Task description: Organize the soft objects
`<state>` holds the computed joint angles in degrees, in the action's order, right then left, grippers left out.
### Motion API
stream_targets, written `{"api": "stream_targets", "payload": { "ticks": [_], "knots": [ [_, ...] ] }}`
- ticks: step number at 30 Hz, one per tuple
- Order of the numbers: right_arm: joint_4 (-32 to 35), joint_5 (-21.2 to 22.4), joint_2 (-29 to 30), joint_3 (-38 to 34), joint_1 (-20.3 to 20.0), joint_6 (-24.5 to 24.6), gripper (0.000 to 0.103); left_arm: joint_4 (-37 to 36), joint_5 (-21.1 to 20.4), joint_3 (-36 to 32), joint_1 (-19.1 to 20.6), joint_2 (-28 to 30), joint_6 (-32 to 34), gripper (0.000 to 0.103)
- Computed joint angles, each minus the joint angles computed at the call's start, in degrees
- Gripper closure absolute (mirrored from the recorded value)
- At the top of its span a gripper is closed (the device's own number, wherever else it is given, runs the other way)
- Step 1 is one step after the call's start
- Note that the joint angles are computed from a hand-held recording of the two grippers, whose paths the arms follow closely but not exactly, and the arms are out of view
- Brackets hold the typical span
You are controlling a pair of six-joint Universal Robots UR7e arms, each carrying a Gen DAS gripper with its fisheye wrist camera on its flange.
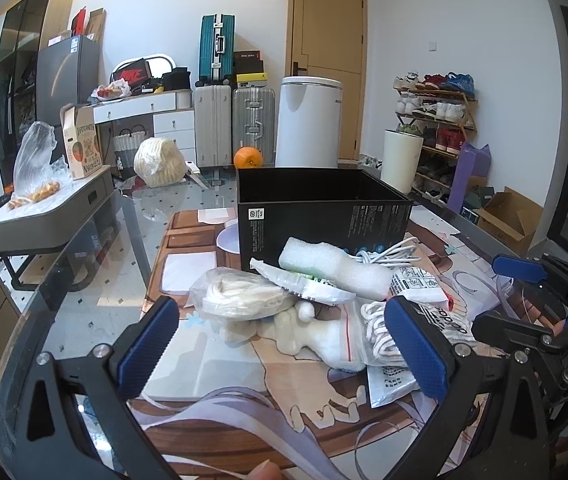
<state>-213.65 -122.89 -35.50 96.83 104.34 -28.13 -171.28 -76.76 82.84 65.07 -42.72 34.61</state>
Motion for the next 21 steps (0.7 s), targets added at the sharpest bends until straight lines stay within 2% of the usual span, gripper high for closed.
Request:
{"api": "stream_targets", "payload": {
  "ticks": [4,13,15,21],
  "knots": [
    [0.4,0.6,-0.5,0.4,0.0,0.9,0.0,0.0,-0.1,0.0,-0.1,-0.3,-0.7,0.0],
    [-0.3,0.3,-0.7,0.7,0.3,-0.8,0.0,0.2,0.6,0.0,-0.4,-0.7,-1.2,0.0],
    [-1.2,1.8,-0.9,1.2,0.2,-1.7,0.0,0.1,1.2,0.2,-0.6,-0.7,-0.8,0.0],
    [0.3,7.0,-2.2,2.9,-0.5,-1.8,0.0,-3.3,-1.5,1.1,-0.3,-0.9,-1.5,0.0]
  ]
}}
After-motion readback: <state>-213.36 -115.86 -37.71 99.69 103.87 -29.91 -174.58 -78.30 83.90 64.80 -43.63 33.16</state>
